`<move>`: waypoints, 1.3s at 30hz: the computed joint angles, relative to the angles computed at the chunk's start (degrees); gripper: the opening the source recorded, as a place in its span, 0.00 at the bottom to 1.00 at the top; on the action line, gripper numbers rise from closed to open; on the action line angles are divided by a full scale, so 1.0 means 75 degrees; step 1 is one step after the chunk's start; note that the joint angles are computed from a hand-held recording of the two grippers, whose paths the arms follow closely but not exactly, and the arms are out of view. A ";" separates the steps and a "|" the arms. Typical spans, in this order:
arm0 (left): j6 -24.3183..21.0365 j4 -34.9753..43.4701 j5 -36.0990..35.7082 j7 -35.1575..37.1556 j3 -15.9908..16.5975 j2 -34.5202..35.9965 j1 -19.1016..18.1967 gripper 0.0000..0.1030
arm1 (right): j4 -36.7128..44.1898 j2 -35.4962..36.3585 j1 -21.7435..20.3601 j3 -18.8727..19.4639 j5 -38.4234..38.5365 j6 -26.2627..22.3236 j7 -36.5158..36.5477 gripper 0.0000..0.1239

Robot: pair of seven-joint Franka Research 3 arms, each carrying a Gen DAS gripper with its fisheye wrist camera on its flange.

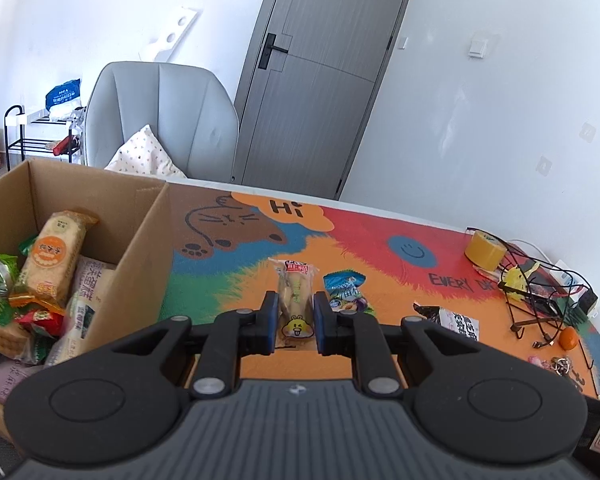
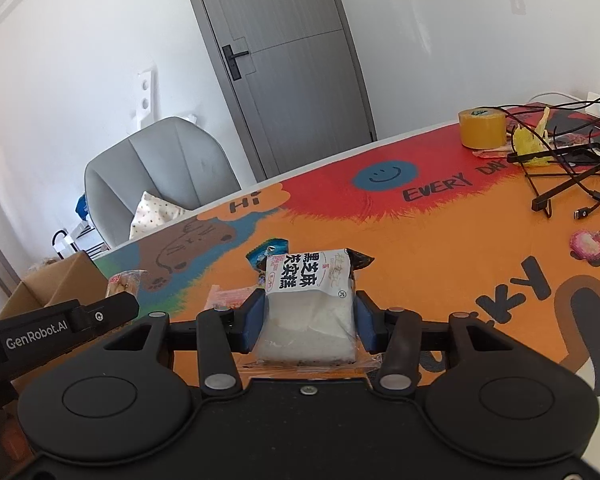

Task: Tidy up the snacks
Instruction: 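Grasp the small snack stick with the left gripper while the right grasps the white bread bag, then carry both snacks into the cardboard box and open both grippers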

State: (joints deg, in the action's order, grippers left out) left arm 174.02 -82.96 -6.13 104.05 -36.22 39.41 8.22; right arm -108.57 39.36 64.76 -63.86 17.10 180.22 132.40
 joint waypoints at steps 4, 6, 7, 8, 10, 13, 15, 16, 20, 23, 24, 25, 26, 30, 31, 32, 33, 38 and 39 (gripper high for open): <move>0.0226 -0.0312 -0.0043 0.0141 -0.0352 -0.0141 0.0353 0.17 | -0.0130 0.0017 0.0315 -0.0236 0.0149 0.0197 -0.0077 0.38; 0.0321 -0.0447 -0.0032 0.0180 -0.0534 -0.0188 0.0544 0.17 | -0.0176 0.0020 0.0430 -0.0298 0.0296 0.0292 -0.0179 0.38; 0.0376 -0.0511 -0.0014 0.0181 -0.0605 -0.0212 0.0621 0.17 | -0.0194 0.0028 0.0488 -0.0331 0.0383 0.0333 -0.0239 0.38; 0.0428 -0.0580 0.0006 0.0182 -0.0696 -0.0232 0.0717 0.17 | -0.0204 0.0045 0.0550 -0.0373 0.0474 0.0349 -0.0305 0.38; 0.0534 -0.0733 0.0063 0.0177 -0.0910 -0.0270 0.0941 0.17 | -0.0223 0.0059 0.0652 -0.0438 0.0641 0.0383 -0.0440 0.38; 0.0646 -0.0881 0.0196 0.0104 -0.1164 -0.0304 0.1228 0.17 | -0.0236 0.0118 0.0829 -0.0561 0.0881 0.0434 -0.0626 0.38; 0.0727 -0.0961 0.0309 0.0024 -0.1291 -0.0328 0.1391 0.17 | -0.0219 0.0164 0.0920 -0.0621 0.1030 0.0483 -0.0752 0.38; 0.0783 -0.1031 0.0371 -0.0009 -0.1378 -0.0359 0.1518 0.17 | -0.0208 0.0180 0.0959 -0.0637 0.1106 0.0513 -0.0815 0.38; 0.0948 -0.1155 0.0673 -0.0273 -0.1590 -0.0400 0.1870 0.17 | -0.0071 0.0212 0.0976 -0.0568 0.1362 0.0605 -0.1090 0.38; 0.0987 -0.1148 0.0889 -0.0499 -0.1701 -0.0387 0.2100 0.17 | 0.0087 0.0221 0.0918 -0.0435 0.1505 0.0680 -0.1286 0.38; 0.1009 -0.1138 0.0957 -0.0581 -0.1701 -0.0386 0.2150 0.17 | 0.0149 0.0221 0.0880 -0.0376 0.1546 0.0702 -0.1352 0.38; 0.1020 -0.1117 0.1021 -0.0667 -0.1692 -0.0380 0.2189 0.17 | 0.0227 0.0240 0.0853 -0.0334 0.1587 0.0698 -0.1406 0.38; 0.1024 -0.1098 0.1080 -0.0740 -0.1706 -0.0365 0.2253 0.17 | 0.0310 0.0264 0.0817 -0.0289 0.1618 0.0684 -0.1445 0.38; 0.1018 -0.0963 0.1281 -0.1005 -0.1660 -0.0310 0.2384 0.17 | 0.0641 0.0295 0.0603 -0.0037 0.1621 0.0668 -0.1533 0.38; 0.0991 -0.0903 0.1315 -0.1058 -0.1632 -0.0283 0.2397 0.17 | 0.0726 0.0331 0.0584 -0.0022 0.1619 0.0617 -0.1517 0.38; 0.0966 -0.0847 0.1336 -0.1107 -0.1589 -0.0264 0.2394 0.17 | 0.0814 0.0339 0.0523 0.0044 0.1578 0.0606 -0.1511 0.38; 0.0944 -0.0790 0.1349 -0.1144 -0.1548 -0.0244 0.2390 0.17 | 0.0902 0.0350 0.0461 0.0109 0.1531 0.0591 -0.1501 0.38; 0.0770 -0.0438 0.1277 -0.1208 -0.1336 -0.0103 0.2311 0.17 | 0.1396 0.0431 0.0136 0.0384 0.1174 0.0407 -0.1346 0.38; 0.0709 -0.0341 0.1240 -0.1202 -0.1289 -0.0063 0.2281 0.17 | 0.1497 0.0444 0.0059 0.0446 0.1079 0.0370 -0.1285 0.38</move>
